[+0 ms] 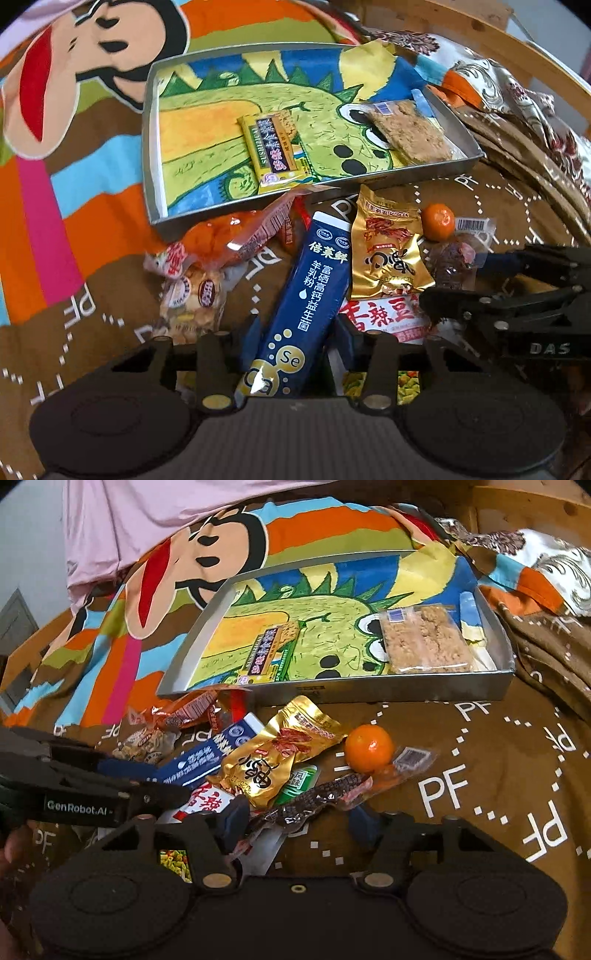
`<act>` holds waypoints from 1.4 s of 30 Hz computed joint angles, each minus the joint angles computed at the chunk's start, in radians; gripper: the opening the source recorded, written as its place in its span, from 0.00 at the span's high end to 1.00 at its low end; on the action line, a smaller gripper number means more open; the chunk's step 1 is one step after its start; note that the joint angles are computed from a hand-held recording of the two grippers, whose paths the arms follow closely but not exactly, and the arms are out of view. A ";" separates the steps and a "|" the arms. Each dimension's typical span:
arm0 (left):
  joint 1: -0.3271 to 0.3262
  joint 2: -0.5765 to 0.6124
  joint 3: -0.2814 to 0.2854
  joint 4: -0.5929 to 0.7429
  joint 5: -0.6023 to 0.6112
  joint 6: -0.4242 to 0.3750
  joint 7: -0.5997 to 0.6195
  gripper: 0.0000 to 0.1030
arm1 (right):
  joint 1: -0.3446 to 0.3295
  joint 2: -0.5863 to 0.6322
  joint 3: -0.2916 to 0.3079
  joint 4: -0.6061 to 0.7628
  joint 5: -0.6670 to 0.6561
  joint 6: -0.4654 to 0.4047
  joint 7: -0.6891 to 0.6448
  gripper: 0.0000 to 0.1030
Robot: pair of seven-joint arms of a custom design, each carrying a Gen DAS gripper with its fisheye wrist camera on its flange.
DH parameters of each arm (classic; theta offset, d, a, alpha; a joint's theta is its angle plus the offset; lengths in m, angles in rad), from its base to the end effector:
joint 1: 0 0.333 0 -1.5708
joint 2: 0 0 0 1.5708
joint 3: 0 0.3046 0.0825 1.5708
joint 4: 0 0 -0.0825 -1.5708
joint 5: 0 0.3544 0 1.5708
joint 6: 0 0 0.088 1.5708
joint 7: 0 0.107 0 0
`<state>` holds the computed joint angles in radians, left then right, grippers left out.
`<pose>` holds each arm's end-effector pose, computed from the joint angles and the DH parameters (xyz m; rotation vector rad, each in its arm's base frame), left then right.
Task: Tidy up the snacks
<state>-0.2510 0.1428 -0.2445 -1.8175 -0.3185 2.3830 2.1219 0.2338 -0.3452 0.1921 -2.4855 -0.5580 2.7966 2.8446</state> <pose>0.5368 -0.2851 0.5060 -1.0365 2.7571 -0.7609 0.3976 0.2128 0.4843 -1.3906 2.0315 -0.4815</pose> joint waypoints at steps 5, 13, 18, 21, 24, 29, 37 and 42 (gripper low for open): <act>0.005 0.002 0.011 0.053 0.003 -0.132 -0.118 0.54 | 0.052 -0.034 -0.032 -0.013 0.113 -0.048 -0.051 0.54; 0.000 0.016 0.005 0.048 0.015 -0.113 -0.116 0.28 | 0.025 -0.012 -0.039 -0.046 0.151 0.072 -0.032 0.34; 0.010 0.025 0.002 0.061 -0.029 -0.120 -0.105 0.50 | 0.001 0.012 -0.001 -0.012 0.098 0.027 -0.042 0.41; 0.012 0.013 0.000 0.055 -0.050 -0.133 -0.097 0.59 | 0.002 0.005 0.003 -0.008 0.075 -0.009 -0.030 0.54; 0.004 -0.006 0.000 0.033 -0.035 -0.121 -0.093 0.61 | 0.019 -0.013 -0.015 -0.021 0.102 -0.006 -0.024 0.70; 0.002 -0.049 0.004 -0.002 -0.040 -0.140 -0.137 0.63 | 0.040 -0.059 -0.020 -0.043 0.132 -0.032 -0.049 0.75; 0.018 -0.102 0.014 -0.052 -0.154 -0.146 -0.167 0.64 | -0.014 -0.121 0.062 -0.041 0.018 -0.134 0.034 0.92; 0.025 -0.141 0.020 -0.094 -0.308 -0.105 -0.083 0.64 | -0.011 -0.135 0.069 -0.036 -0.048 -0.189 0.074 0.92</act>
